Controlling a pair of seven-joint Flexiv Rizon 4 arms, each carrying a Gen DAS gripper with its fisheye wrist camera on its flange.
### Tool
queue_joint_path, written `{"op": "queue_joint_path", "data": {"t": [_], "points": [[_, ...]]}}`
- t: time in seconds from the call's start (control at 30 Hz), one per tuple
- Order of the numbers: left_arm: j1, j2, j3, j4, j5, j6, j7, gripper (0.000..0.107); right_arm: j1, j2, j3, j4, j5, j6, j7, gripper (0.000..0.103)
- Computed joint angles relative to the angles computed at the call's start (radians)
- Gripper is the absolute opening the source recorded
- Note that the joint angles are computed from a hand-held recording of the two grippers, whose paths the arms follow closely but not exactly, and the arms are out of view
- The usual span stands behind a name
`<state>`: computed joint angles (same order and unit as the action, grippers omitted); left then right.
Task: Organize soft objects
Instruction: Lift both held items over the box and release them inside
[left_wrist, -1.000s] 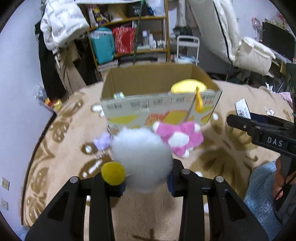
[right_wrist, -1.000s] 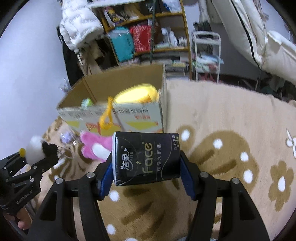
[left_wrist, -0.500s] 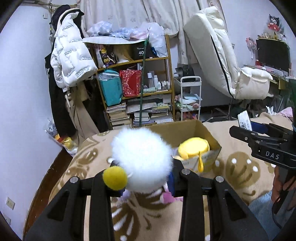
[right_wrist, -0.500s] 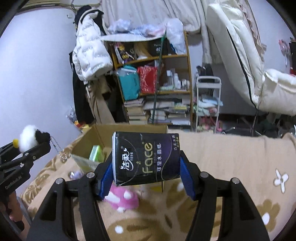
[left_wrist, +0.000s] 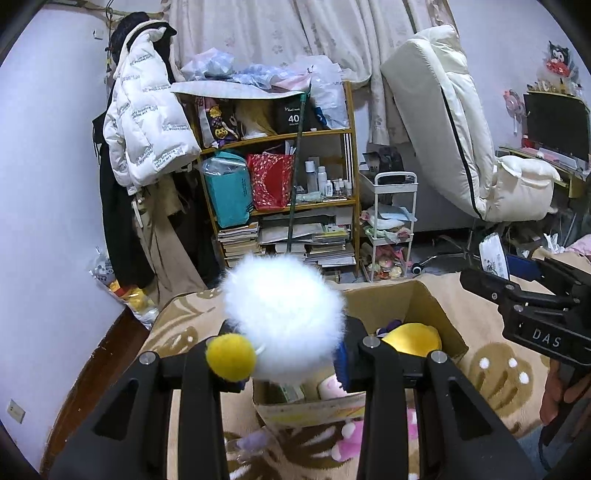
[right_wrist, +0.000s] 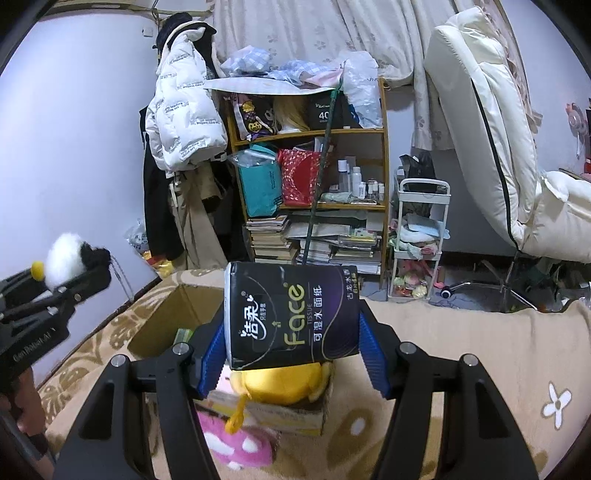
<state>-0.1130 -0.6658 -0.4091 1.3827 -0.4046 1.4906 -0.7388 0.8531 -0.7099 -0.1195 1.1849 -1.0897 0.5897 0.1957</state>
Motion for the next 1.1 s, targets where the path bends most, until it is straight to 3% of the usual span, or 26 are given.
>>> {"op": "queue_joint_path", "data": {"t": [0.1,0.7,0.9,1.1], "points": [[-0.032,-0.03,0.043,-0.053,0.008,-0.028,-0.026,0.034,-0.002,-0.026,-0.006,-0.037,0.02,-0.022,-0.007,0.067],[-0.123,-0.149,0.176,-0.24,0.051,-0.219,-0.12,0.035,-0.037,-0.119,-0.032,-0.109,0.13,0.094,-0.03,0.067],[-0.129,-0.167,0.199,-0.276,0.07,-0.303,-0.15,0.036,-0.046,-0.122,-0.042,-0.088,0.145,0.167,0.004,0.067],[-0.136,-0.173,0.223,-0.29,0.093,-0.34,-0.172,0.039,-0.051,-0.13,-0.038,-0.094,0.177,0.187,-0.036,0.068]]}}
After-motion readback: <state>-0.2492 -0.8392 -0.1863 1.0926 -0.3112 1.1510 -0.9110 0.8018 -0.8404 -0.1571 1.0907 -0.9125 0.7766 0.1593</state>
